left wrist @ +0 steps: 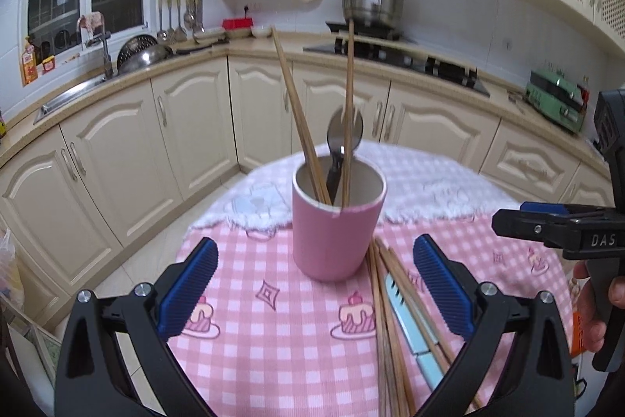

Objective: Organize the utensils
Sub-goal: 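Move both tools back down toward the remaining chopsticks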

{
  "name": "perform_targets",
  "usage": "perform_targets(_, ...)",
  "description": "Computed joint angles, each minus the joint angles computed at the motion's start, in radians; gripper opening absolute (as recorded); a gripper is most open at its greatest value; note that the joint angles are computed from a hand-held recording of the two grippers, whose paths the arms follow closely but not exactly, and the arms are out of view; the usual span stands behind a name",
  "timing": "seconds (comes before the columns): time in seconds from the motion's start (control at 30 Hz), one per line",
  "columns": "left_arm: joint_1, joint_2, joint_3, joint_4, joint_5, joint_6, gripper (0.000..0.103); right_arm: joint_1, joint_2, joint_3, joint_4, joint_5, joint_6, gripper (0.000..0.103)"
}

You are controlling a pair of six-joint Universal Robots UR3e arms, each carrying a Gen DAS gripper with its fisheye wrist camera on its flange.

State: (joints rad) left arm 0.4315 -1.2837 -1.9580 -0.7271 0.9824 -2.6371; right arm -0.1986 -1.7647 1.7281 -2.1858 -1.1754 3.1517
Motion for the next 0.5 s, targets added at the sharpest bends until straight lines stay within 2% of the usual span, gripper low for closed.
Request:
perform_targets(0.17, -0.070, -0.058, 0.000, -0.005, 0.097, 0.033, 0.098, 0.021, 0.020, 0.030, 0.019, -0.014, -0.026, 0.097)
perform_targets(0.5, -0.147, -0.143, -0.028, 0.022, 0.196, 0.077, 0.098, 0.041, 0.048, 0.077, 0.015, -0.038, -0.048, 0.097)
